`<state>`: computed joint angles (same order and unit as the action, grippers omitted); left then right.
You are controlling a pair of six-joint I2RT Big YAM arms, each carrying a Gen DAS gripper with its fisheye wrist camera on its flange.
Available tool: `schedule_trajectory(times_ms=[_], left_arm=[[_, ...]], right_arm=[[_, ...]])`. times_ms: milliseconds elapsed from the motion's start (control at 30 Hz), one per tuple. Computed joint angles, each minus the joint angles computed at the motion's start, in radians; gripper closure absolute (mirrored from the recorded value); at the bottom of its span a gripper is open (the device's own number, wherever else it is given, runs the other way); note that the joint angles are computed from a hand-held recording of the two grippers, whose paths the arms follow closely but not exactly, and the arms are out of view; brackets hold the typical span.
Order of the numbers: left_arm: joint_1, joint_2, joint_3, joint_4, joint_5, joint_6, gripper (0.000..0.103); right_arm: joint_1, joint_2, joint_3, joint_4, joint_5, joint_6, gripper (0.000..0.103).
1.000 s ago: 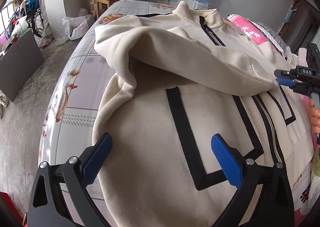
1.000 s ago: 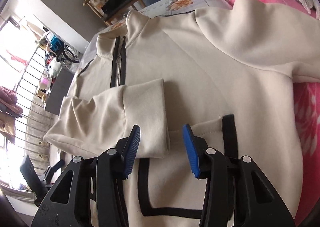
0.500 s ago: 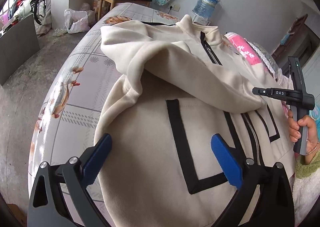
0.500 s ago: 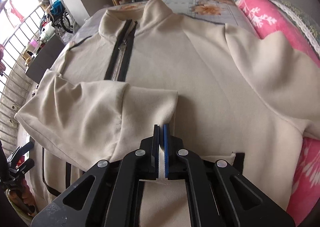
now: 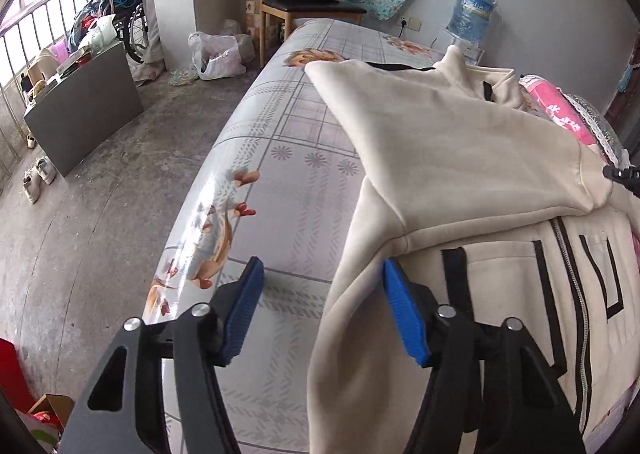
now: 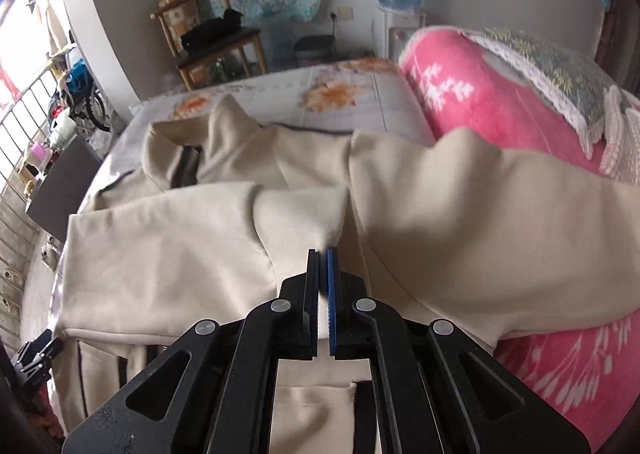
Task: Fold large clothes
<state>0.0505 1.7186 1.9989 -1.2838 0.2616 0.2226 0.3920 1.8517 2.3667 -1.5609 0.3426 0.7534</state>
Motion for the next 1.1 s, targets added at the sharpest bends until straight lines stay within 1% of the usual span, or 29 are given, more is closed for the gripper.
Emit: schedule_trajectory(times_ms=[67, 133, 200, 267, 333, 400, 467, 533, 633, 667, 700, 767, 833, 867, 900, 933, 967, 1000, 1033, 1100], left_arm=[[0.005, 0.004, 0.007, -0.003, -0.001, 0.006, 0.050], [0.012, 0.020, 0.044, -0.038, 0.021, 0.008, 0.050], [0.032, 0.026, 0.077, -0.052, 0.080, 0.000, 0.050], [0.051, 0.032, 0.115, -0.058, 0.131, -0.001, 0.050], [0.063, 0.065, 0.191, -0.102, 0.172, -0.010, 0.050], [0.067, 0.106, 0.268, -0.148, 0.195, -0.029, 0.050], [0.056, 0.144, 0.329, -0.185, 0.189, -0.040, 0.050], [0.039, 0.167, 0.360, -0.204, 0.164, -0.042, 0.051], [0.006, 0.180, 0.365, -0.204, 0.139, -0.025, 0.053], [-0.007, 0.174, 0.351, -0.196, 0.124, -0.012, 0.053], [-0.018, 0.168, 0.334, -0.188, 0.103, 0.004, 0.053], [-0.038, 0.153, 0.292, -0.171, 0.060, 0.028, 0.053], [-0.043, 0.138, 0.257, -0.164, 0.040, 0.038, 0.053], [-0.039, 0.128, 0.243, -0.161, 0.048, 0.039, 0.053], [-0.030, 0.115, 0.227, -0.159, 0.064, 0.044, 0.053], [-0.020, 0.101, 0.215, -0.162, 0.079, 0.052, 0.053], [-0.007, 0.088, 0.206, -0.172, 0.098, 0.065, 0.053], [0.006, 0.075, 0.195, -0.191, 0.117, 0.083, 0.053], [0.019, 0.062, 0.184, -0.213, 0.132, 0.099, 0.053], [0.049, 0.031, 0.147, -0.263, 0.164, 0.133, 0.053]], right_arm=[[-0.015, -0.063, -0.113, 0.089, -0.042, 0.037, 0.101], [-0.022, -0.111, -0.177, 0.174, -0.073, 0.048, 0.101], [-0.023, -0.112, -0.173, 0.184, -0.089, 0.035, 0.101], [-0.032, -0.112, -0.187, 0.196, -0.128, 0.010, 0.100], [-0.041, -0.116, -0.211, 0.207, -0.157, -0.003, 0.096], [-0.051, -0.130, -0.246, 0.229, -0.181, -0.003, 0.090], [-0.066, -0.140, -0.277, 0.249, -0.203, 0.010, 0.083], [-0.076, -0.146, -0.300, 0.258, -0.217, 0.022, 0.083], [-0.083, -0.138, -0.310, 0.243, -0.228, 0.019, 0.083], [-0.082, -0.136, -0.311, 0.236, -0.221, 0.013, 0.087], [-0.077, -0.128, -0.303, 0.222, -0.197, 0.002, 0.091], [-0.069, -0.116, -0.282, 0.197, -0.159, -0.022, 0.092], [-0.056, -0.100, -0.240, 0.139, -0.104, -0.014, 0.091], [-0.050, -0.104, -0.234, 0.127, -0.088, -0.008, 0.085], [-0.040, -0.120, -0.242, 0.126, -0.069, 0.000, 0.076], [-0.026, -0.148, -0.262, 0.134, -0.048, 0.008, 0.070], [-0.012, -0.181, -0.293, 0.149, -0.033, 0.015, 0.059], [0.006, -0.223, -0.333, 0.167, -0.020, 0.022, 0.051], [0.024, -0.264, -0.374, 0.179, -0.008, 0.031, 0.049], [0.067, -0.341, -0.452, 0.175, 0.023, 0.065, 0.043]])
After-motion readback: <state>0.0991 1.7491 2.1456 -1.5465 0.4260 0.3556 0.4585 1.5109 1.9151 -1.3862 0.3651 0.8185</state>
